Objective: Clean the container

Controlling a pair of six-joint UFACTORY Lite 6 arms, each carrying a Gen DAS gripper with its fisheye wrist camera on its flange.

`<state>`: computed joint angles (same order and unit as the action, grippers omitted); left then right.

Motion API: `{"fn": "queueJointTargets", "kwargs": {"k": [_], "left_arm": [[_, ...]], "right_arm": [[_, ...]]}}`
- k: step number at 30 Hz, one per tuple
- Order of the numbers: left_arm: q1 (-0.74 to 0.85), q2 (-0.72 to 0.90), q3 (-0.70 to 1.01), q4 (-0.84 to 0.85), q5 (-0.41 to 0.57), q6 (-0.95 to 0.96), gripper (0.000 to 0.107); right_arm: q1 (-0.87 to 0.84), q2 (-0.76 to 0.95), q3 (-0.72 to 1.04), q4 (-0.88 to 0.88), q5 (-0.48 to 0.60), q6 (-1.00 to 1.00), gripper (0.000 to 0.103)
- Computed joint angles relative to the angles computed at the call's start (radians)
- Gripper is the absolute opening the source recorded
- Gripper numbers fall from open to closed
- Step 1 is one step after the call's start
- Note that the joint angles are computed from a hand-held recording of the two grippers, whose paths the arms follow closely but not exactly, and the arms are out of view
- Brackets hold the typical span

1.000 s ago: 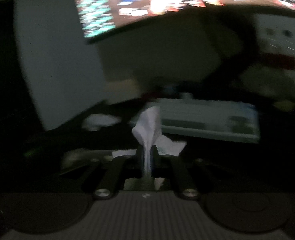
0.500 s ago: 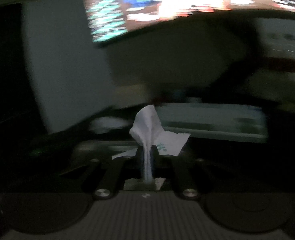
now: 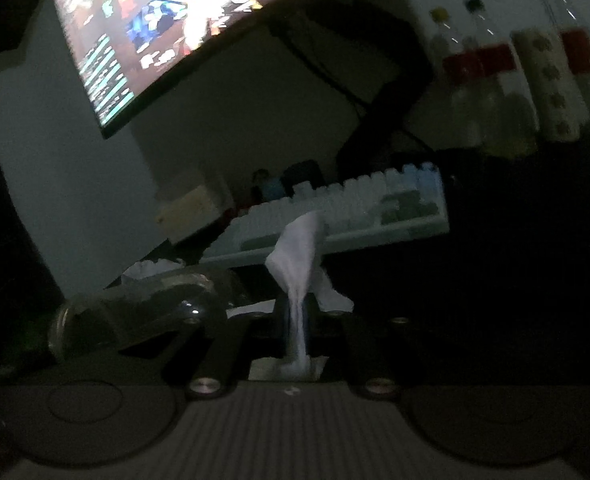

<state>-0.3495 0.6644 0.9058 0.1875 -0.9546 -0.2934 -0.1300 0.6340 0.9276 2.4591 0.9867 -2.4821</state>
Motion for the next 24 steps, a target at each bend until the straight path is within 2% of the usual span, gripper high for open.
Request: {"fn": "queueJointTargets", "kwargs": {"k": [1, 2, 3, 4, 5, 8, 11, 13, 15, 16, 18, 19, 20, 22, 23, 24], "left_arm": [[-0.009, -0.012, -0.015, -0.033, -0.013, 0.039, 0.102], [-0.017, -0.017, -0.028, -0.051, -0.037, 0.080, 0.095], [-0.018, -0.016, -0.036, -0.044, -0.060, 0.115, 0.082], [-0.010, -0.011, -0.032, -0.003, -0.062, 0.124, 0.052], [0.004, -0.001, -0.022, 0.059, -0.058, 0.102, 0.029], [0.045, 0.045, 0.023, 0.240, -0.078, -0.030, 0.010], [0.104, 0.105, 0.111, 0.457, -0.107, -0.298, 0.008], [0.150, 0.145, 0.171, 0.592, -0.166, -0.450, 0.006], [0.167, 0.142, 0.176, 0.610, -0.205, -0.500, 0.007], [0.155, 0.114, 0.150, 0.567, -0.189, -0.468, 0.013], [0.113, 0.058, 0.090, 0.449, -0.131, -0.348, 0.050], [0.091, 0.038, 0.062, 0.386, -0.115, -0.284, 0.081], [0.070, 0.029, 0.038, 0.331, -0.114, -0.224, 0.095], [0.034, 0.021, 0.018, 0.252, -0.092, -0.112, 0.096], [0.016, 0.017, 0.017, 0.212, -0.063, -0.071, 0.102], [-0.001, 0.014, 0.015, 0.172, -0.040, -0.039, 0.102]], "right_arm": [[-0.012, 0.000, -0.017, -0.005, 0.042, 0.004, 0.012], [-0.027, 0.005, -0.023, -0.024, 0.076, 0.016, 0.012], [-0.037, 0.009, -0.027, -0.037, 0.093, 0.021, 0.012], [-0.043, 0.011, -0.033, -0.040, 0.112, 0.020, 0.012], [-0.052, 0.010, -0.045, -0.042, 0.136, 0.017, 0.012], [-0.069, -0.005, -0.080, -0.031, 0.174, 0.020, 0.012], [-0.095, -0.033, -0.113, -0.047, 0.201, 0.031, 0.012], [-0.111, -0.063, -0.130, -0.090, 0.205, 0.062, 0.012], [-0.106, -0.102, -0.154, -0.103, 0.198, 0.062, 0.012], [-0.093, -0.127, -0.169, -0.093, 0.183, 0.043, 0.012], [-0.057, -0.168, -0.189, -0.045, 0.147, -0.003, 0.012], [-0.036, -0.186, -0.195, -0.014, 0.127, -0.030, 0.012], [-0.017, -0.199, -0.192, 0.009, 0.104, -0.050, 0.012], [0.009, -0.206, -0.156, 0.015, 0.048, -0.063, 0.012], [0.019, -0.205, -0.130, 0.002, 0.019, -0.060, 0.012], [0.035, -0.203, -0.096, -0.018, -0.023, -0.053, 0.012]]}}
